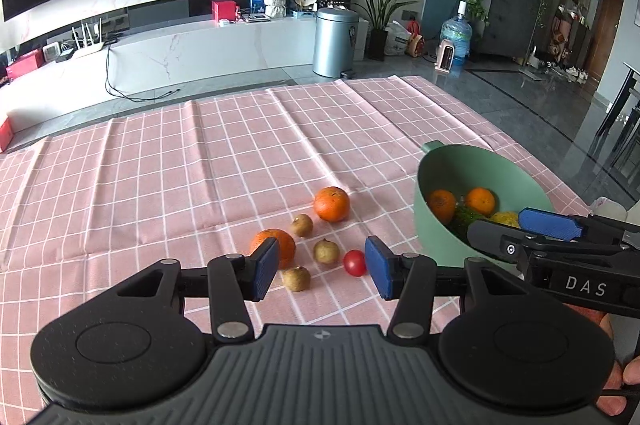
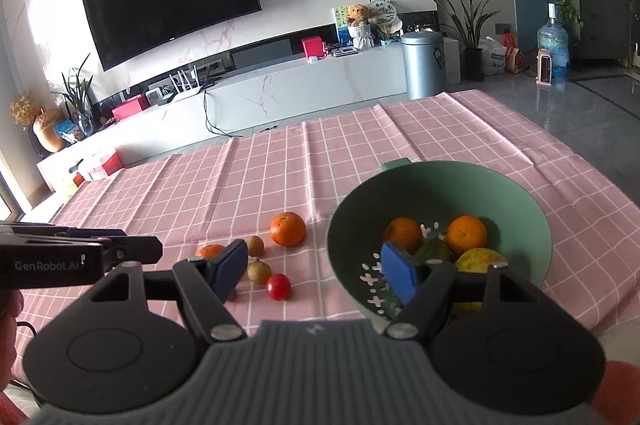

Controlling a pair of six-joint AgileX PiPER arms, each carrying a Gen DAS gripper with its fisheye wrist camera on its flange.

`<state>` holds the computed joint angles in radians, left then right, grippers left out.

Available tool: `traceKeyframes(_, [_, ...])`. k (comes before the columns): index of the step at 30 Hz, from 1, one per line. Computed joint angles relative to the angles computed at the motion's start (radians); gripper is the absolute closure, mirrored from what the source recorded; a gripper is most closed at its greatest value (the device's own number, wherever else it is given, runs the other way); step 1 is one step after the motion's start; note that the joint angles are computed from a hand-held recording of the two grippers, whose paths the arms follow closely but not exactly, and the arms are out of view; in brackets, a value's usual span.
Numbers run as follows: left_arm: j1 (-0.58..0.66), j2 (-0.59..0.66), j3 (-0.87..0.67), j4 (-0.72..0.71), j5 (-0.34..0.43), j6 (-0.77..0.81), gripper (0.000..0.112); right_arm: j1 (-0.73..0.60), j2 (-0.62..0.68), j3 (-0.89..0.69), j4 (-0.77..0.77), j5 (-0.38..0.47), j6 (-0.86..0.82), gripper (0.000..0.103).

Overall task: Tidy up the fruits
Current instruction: 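Move both tools back toward the remaining oranges on the table, then grasp a mandarin orange with the left tool while the right tool grasps another orange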

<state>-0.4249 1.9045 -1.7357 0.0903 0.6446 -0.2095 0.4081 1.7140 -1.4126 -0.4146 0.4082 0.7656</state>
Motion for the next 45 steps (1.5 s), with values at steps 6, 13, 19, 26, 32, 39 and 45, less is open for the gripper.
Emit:
traceKeyframes(6, [0.015, -0.044, 0.123, 0.05, -0.078, -0.018, 0.054, 0.068, 0.03, -0.011, -0.083, 0.008, 0.054, 0.033])
traceKeyframes(13, [0.082, -0.048, 0.179, -0.119, -0.113, 0.096, 0.054, 0.084, 0.08, -0.045, -0.022, 0.022, -0.044, 0.035])
traceKeyframes(19, [0.106, -0.006, 0.152, -0.17, -0.092, 0.117, 0.058, 0.088, 0.145, -0.118, 0.05, 0.051, -0.162, 0.049])
traceKeyframes(26, [0.132, 0.088, 0.04, -0.262, -0.064, 0.167, 0.058, 0.09, 0.267, -0.284, 0.121, 0.133, -0.275, 0.059])
traceKeyframes(32, [0.145, 0.206, -0.117, -0.273, 0.004, 0.145, 0.055, 0.084, 0.369, -0.437, 0.134, 0.201, -0.344, 0.059])
traceKeyframes(39, [0.154, 0.32, -0.27, -0.284, 0.079, 0.121, 0.05, 0.07, 0.494, -0.632, 0.113, 0.291, -0.422, 0.059])
traceKeyframes(45, [0.174, 0.395, -0.382, -0.328, 0.158, 0.107, 0.049, 0.062, 0.593, -0.781, 0.124, 0.347, -0.505, 0.059])
